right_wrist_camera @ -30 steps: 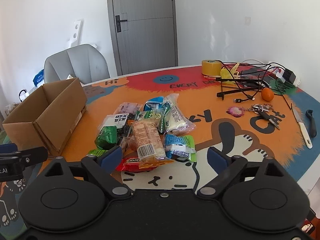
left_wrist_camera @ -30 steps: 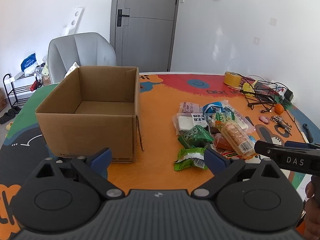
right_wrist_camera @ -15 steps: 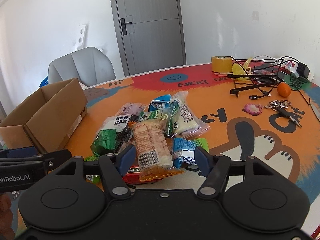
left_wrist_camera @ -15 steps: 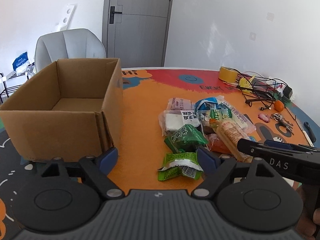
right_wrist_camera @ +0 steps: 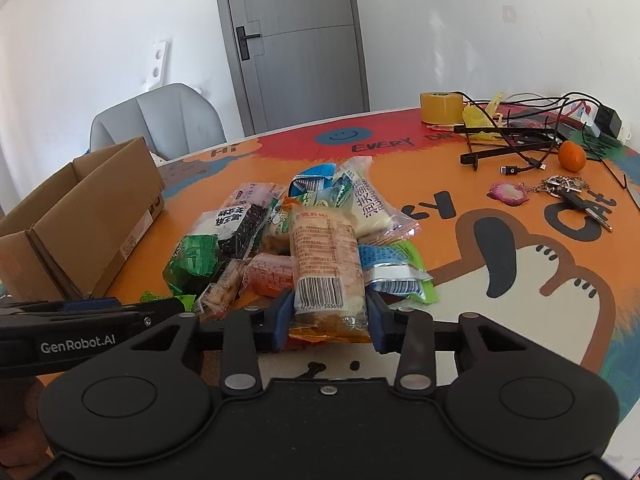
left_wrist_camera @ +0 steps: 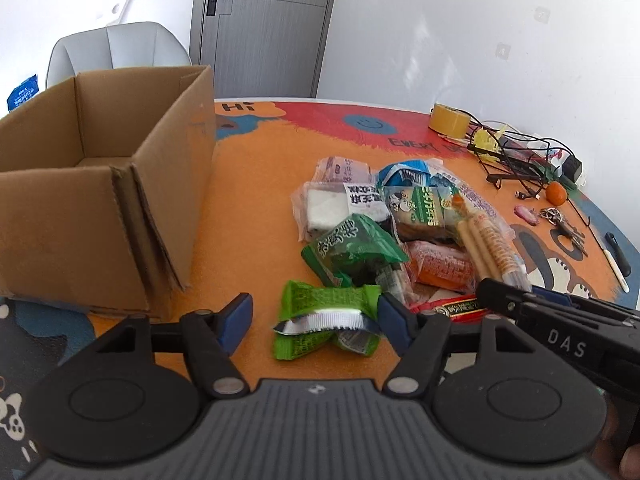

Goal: Organize snacks
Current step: 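Grasp the green snack packet with the left gripper while the right gripper grasps the bread roll packet, then carry both packets over the cardboard box and release them inside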

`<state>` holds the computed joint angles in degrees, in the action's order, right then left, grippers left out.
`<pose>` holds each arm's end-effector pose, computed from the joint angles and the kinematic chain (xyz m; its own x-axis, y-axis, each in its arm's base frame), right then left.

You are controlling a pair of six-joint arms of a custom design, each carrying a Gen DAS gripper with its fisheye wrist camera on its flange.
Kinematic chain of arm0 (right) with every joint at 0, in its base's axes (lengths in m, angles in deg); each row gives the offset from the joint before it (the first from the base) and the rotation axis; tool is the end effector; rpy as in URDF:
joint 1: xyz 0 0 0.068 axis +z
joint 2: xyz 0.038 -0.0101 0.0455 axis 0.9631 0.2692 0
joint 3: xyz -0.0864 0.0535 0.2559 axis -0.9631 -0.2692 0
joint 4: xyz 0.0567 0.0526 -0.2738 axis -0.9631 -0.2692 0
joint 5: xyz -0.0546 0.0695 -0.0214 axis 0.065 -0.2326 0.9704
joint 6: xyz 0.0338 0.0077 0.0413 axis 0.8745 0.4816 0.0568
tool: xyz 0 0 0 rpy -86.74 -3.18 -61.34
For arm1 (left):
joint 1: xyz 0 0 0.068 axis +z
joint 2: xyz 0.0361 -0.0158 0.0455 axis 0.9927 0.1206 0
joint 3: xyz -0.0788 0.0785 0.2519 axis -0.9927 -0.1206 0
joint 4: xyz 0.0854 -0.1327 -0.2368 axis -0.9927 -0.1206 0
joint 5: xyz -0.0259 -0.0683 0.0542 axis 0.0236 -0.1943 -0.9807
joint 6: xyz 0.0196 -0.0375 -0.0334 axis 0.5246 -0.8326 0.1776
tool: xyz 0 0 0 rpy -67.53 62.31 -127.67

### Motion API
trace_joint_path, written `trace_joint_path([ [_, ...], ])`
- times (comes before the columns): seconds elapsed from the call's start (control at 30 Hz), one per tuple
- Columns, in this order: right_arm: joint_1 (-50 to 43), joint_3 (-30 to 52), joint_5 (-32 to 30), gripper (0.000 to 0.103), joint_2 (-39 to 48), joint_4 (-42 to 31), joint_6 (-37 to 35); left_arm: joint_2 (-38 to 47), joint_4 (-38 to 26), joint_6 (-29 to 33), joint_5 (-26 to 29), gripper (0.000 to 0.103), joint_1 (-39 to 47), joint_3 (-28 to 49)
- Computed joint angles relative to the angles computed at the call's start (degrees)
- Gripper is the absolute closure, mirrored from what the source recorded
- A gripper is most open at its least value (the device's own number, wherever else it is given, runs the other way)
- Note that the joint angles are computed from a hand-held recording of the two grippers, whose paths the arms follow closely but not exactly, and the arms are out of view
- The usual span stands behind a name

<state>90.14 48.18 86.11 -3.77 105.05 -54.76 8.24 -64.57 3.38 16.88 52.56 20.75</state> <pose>0.2033 0.0511 0.1016 -0.5927 0.1570 -0.7900 0.0525 0.9863 0.1566 0.2112 -0.1188 0.1036 -0.6613 0.0403 -0.7490 0.2217 0.9644 -0.1438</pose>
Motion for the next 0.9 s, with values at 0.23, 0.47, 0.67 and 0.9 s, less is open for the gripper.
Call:
trace_joint_path([
  [0.23, -0.9, -1.7, 0.1, 0.067, -3.4, 0.2, 0.8, -0.7, 1.5, 0.5, -1.7, 0.072, -1.8, -1.1],
  [0.47, 0.8, -1.8, 1.4, 0.067, -6.6, -1.4, 1.6, -6.3, -1.9, 0.4, -1.2, 0.075, -0.9, -2.3],
  [0.67, 3.3, -1.7, 3.4, 0.067, -11.7, -4.6, 2.1, -14.6, -5.9, 0.7, -1.1, 0.076, 0.2, -4.2],
  [0.9, 7.7, -0.5, 6.7, 0.067, -15.6, -7.7, 2.6, -27.0, -12.5, 1.6, -1.0, 0.076, 2.1, -5.8],
])
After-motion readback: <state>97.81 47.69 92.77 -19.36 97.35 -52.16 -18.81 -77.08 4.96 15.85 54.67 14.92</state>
